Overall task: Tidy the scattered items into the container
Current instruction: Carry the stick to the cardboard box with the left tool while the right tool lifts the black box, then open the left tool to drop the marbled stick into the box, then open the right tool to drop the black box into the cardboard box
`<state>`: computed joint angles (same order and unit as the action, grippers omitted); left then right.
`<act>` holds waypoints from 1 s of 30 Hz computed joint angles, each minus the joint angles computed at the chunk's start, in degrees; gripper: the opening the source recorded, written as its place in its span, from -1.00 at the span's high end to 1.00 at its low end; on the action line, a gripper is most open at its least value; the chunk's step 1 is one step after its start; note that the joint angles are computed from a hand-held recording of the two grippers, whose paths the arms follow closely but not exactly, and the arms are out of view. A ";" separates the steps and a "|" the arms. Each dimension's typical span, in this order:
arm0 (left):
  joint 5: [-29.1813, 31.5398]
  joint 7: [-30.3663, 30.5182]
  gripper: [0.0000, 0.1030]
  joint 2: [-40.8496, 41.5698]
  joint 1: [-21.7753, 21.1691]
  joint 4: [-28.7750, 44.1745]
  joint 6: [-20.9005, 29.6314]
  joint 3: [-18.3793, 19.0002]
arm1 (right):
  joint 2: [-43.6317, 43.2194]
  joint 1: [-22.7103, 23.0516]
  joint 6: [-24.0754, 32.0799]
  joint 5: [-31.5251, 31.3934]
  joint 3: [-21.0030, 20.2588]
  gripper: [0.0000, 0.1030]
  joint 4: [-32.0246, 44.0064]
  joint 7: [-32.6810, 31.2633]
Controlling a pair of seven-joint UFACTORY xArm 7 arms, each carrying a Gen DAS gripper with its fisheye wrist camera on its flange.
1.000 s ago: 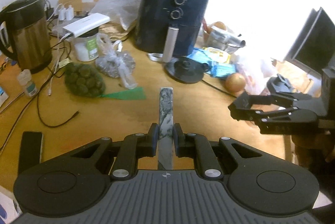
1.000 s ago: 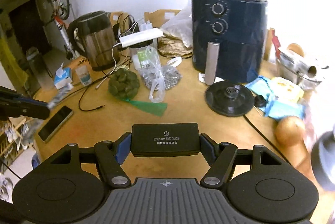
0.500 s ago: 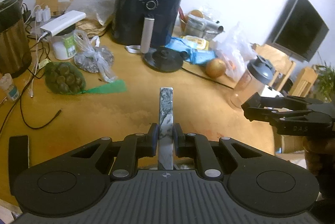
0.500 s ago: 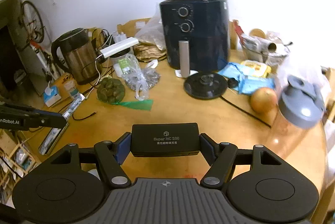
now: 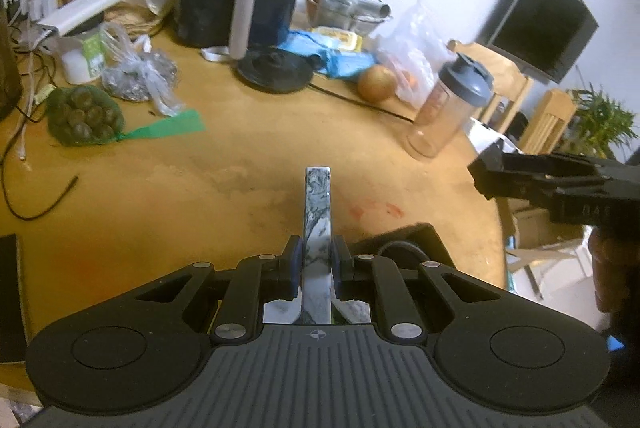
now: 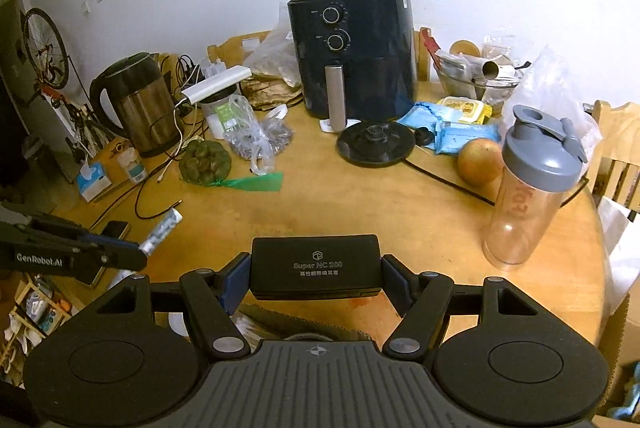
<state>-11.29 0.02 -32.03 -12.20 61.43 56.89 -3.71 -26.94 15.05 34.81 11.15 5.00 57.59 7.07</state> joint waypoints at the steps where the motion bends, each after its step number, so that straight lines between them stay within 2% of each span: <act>1: -0.16 0.32 0.69 0.07 -0.27 -0.07 0.15 0.03 | -0.32 -0.03 0.07 0.03 -0.01 -0.39 -0.20 0.17; 9: -0.48 -0.41 0.66 0.21 -0.83 -1.40 1.53 -0.87 | -2.20 1.41 0.54 2.38 -1.51 -0.39 -2.05 -1.94; 10: 0.26 -1.42 0.55 0.46 -0.45 -1.12 2.08 -1.46 | -2.40 1.51 0.64 2.67 -1.62 -0.39 -2.31 -2.16; 11: 0.86 -2.36 0.35 0.51 -0.18 -1.01 2.40 -1.92 | -2.63 1.56 0.85 2.91 -1.73 -0.39 -2.56 -2.36; 12: 1.21 -3.04 0.22 0.18 -0.08 -1.31 2.00 -2.21 | -2.98 1.46 1.18 3.01 -1.73 -0.39 -2.87 -2.31; 13: 1.60 -3.84 -0.06 -0.38 0.06 -1.88 1.23 -2.56 | -3.44 1.49 1.24 3.28 -1.82 -0.39 -3.33 -2.39; 14: 2.32 -4.86 -0.23 -0.84 0.31 -2.20 0.78 -3.08 | -3.88 1.60 1.27 3.65 -2.00 -0.39 -3.82 -2.55; 16: 4.10 -6.87 -0.37 -1.51 0.82 -2.55 0.45 -4.14 | -4.61 1.63 1.83 3.99 -2.08 -0.39 -4.61 -2.58; 23: 8.49 -13.31 -0.42 -2.35 1.49 -2.62 1.89 -6.28 | -6.62 2.88 3.02 6.25 -3.14 -0.39 -6.96 -4.61; 30: 8.10 -16.97 -0.42 -3.83 0.50 -3.28 3.25 -6.06 | -7.10 4.94 2.87 9.32 -4.37 -0.39 -7.46 -8.43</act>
